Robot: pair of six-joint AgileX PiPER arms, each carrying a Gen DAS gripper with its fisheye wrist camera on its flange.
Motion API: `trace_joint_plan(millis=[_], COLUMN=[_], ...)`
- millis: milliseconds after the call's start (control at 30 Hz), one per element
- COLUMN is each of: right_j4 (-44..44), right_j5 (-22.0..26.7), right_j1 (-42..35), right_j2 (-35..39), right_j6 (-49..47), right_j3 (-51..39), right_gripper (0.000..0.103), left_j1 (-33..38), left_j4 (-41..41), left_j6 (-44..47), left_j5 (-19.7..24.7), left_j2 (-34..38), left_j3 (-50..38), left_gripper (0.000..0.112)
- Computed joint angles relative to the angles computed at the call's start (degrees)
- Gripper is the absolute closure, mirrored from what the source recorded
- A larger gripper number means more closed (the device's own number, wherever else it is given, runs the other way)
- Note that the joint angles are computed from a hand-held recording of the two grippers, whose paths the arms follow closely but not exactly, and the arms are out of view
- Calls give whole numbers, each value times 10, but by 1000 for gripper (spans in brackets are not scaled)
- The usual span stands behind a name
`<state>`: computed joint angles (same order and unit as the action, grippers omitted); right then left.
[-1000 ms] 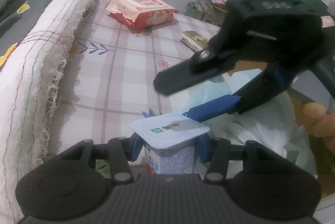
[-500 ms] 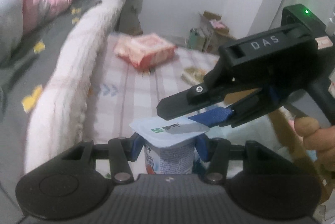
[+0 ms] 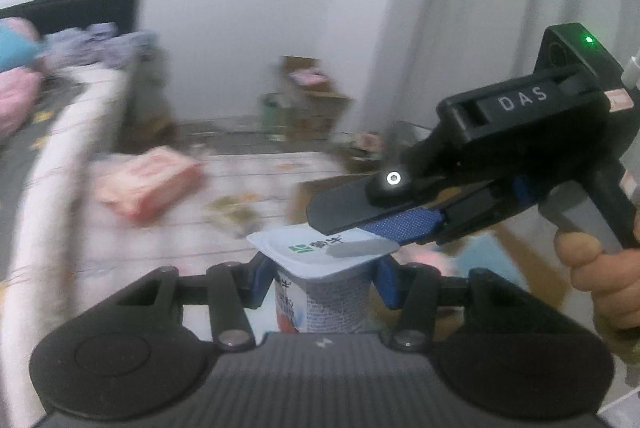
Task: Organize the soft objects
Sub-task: 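Carry the yogurt cup into the cardboard box and open the right tool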
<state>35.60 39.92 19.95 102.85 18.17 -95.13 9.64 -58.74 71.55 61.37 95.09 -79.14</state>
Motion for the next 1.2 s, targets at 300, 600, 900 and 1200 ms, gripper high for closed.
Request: trace_joint_plan(millis=[300,600,900,1200], right_j4=[19,207,200,260], right_j5=[-64,-70,-95,-102], right_j1=[-98,-221,-242,-261], right_j2=[-266,-282,-168,-150], right_j6=[3,-206,-271,-341], right_j3=[354,522,503,526], right_gripper=[53,53,53,53], left_j1=[-180,-311,-367,-371], left_j4=[53,143,237,249], left_j6=[-46,-123,-216,-217], left_j5=[11,-57,-69,-84], left_j2=[-2,79,176,170], left_j3=[17,0,-76,-62], left_gripper=[60,60,60,48])
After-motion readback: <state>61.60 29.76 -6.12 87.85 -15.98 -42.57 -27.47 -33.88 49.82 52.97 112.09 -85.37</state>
